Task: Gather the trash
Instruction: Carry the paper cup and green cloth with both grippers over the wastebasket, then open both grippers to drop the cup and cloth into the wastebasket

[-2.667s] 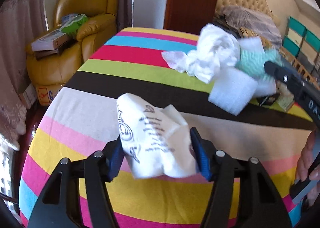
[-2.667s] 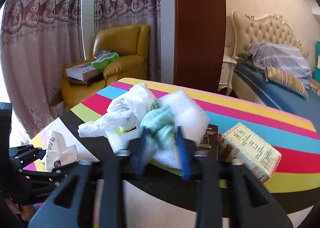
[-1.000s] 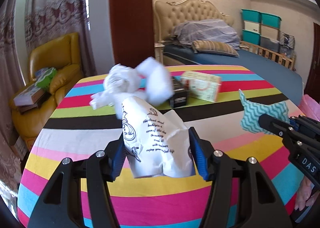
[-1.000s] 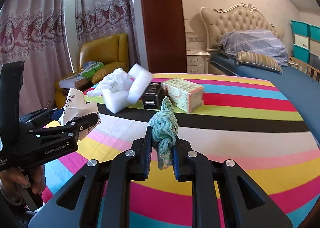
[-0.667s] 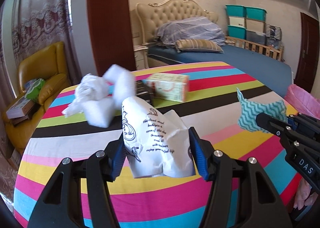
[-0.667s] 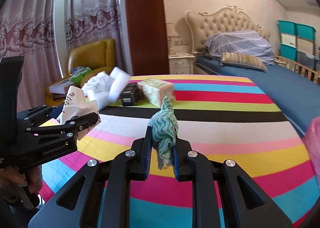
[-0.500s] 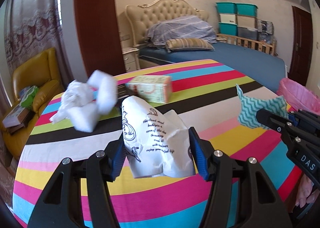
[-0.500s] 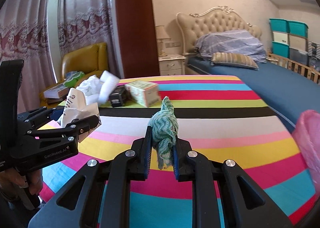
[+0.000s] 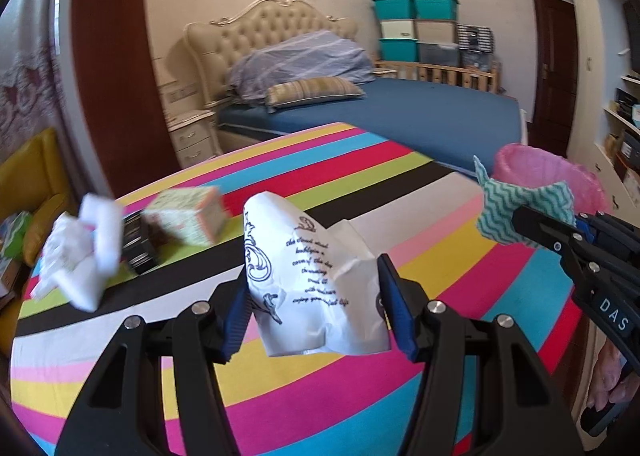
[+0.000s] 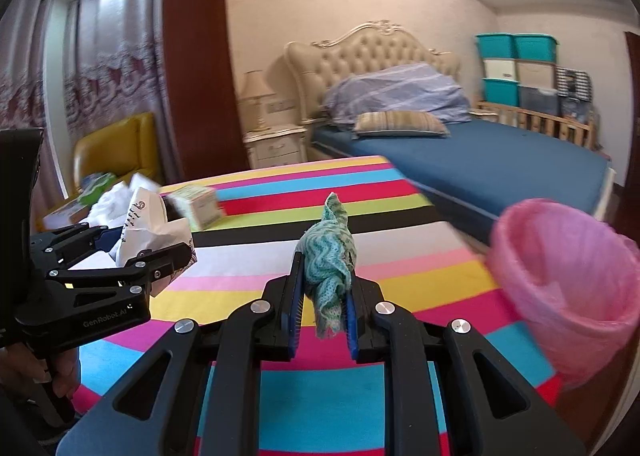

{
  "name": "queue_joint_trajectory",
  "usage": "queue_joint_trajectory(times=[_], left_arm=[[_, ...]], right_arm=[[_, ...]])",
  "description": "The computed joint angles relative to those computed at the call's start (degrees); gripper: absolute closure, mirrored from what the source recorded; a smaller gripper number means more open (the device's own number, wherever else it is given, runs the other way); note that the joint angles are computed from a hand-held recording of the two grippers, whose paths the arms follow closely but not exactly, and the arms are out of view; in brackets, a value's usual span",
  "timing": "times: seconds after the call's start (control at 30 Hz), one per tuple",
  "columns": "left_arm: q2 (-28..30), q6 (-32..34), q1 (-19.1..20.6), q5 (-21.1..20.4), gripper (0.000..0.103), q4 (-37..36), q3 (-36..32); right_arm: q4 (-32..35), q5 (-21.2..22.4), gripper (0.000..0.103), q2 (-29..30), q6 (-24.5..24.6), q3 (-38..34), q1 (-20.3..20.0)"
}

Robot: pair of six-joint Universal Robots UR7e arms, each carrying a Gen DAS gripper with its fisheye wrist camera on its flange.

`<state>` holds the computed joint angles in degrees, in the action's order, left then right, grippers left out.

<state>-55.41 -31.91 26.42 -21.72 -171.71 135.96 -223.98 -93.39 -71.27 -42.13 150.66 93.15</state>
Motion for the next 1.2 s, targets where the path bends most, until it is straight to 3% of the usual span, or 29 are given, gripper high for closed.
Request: queue_joint_trajectory(times=[0.27, 0.43, 0.6, 0.77, 1.0, 1.07, 1.13, 1.2], left_arm=[[9.04, 13.82, 2.10, -7.18, 0.046, -9.54, -9.54], [15.52, 25.40, 3.56, -16.31, 0.046, -16.94, -17.70], [20.62, 32.53, 5.02, -24.92, 0.046, -17.73, -25.94], [26.16, 34.26, 6.86, -30.72, 0.046, -14.97, -34.36], [34.13, 35.15, 9.61, -33.43, 0.046, -11.57, -46.43], [35.89, 35.67, 10.58, -35.06, 0.045, -11.39, -49.31], [36.82, 36.22, 11.68, -37.84, 0.031, -10.28, -51.25], [37.25, 36.13, 11.97, -37.89, 0.020, -11.52, -51.55]], right_arm=[[-1.04, 1.38, 0.085, -6.69, -0.14, 0.76, -6.45], [-2.64, -0.36, 0.085, -9.39, -1.44, -0.30, -10.26], [-0.31, -1.10, 0.085, -13.48, -0.61, -2.58, -14.73], [2.67, -0.29, 0.085, -14.83, -2.03, -6.05, -18.36], [6.05, 2.65, 0.083, -13.83, -2.98, -10.90, -22.10], [7.05, 5.46, 0.078, -14.04, -2.34, -11.62, -23.90], [8.64, 6.94, 0.075, -14.14, -2.01, -12.30, -25.32], [10.43, 8.84, 0.058, -14.81, -1.97, -12.44, -26.66]])
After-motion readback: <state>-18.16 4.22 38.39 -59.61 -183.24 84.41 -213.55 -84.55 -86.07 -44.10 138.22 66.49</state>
